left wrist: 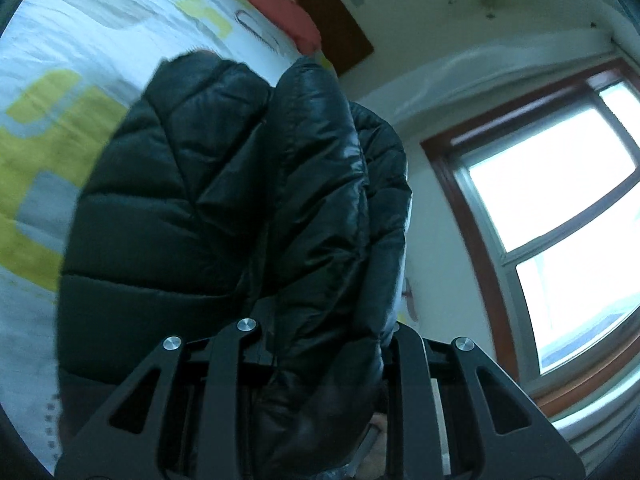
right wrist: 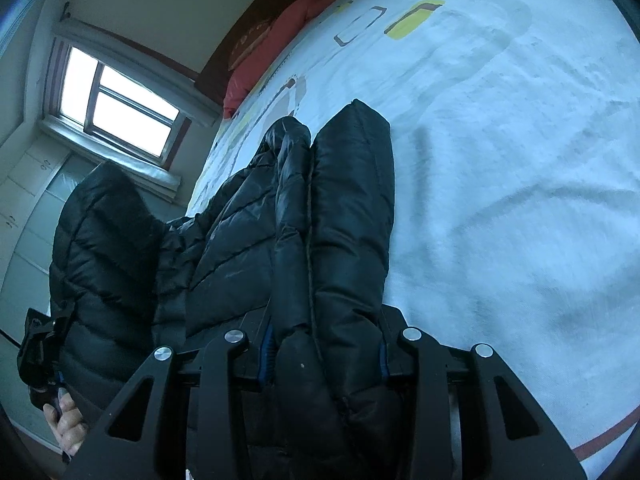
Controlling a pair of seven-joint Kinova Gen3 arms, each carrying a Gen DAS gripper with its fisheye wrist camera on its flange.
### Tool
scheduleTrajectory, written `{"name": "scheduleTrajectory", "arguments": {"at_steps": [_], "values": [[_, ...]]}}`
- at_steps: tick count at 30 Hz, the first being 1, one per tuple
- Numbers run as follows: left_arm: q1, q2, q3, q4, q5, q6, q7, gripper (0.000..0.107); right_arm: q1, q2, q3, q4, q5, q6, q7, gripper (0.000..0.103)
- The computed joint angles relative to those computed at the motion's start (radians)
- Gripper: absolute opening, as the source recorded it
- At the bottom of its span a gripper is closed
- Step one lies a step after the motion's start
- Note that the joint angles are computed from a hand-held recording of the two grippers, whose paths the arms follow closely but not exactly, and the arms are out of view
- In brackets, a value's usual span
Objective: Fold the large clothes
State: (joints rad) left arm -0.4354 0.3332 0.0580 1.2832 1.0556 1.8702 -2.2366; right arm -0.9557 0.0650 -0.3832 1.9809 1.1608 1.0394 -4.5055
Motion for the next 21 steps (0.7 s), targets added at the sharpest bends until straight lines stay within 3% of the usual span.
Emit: {"name": "scheduleTrajectory", "arguments": {"at_steps": [8,21], "values": [[0.118,-0.057,0.012,0.115,-0.074,-0.074,-0.045,0.023,-0.013,-0.004,-0.011,0.016,0.020,0.015,-0.048,0.037],[0.260,-0.160,-0.004,0.287,-0.137,-0.284,-0.155,0.022,-0.051,-0.007,-0.036,0.063,0.062,0.063,-0.179,0.037]]}}
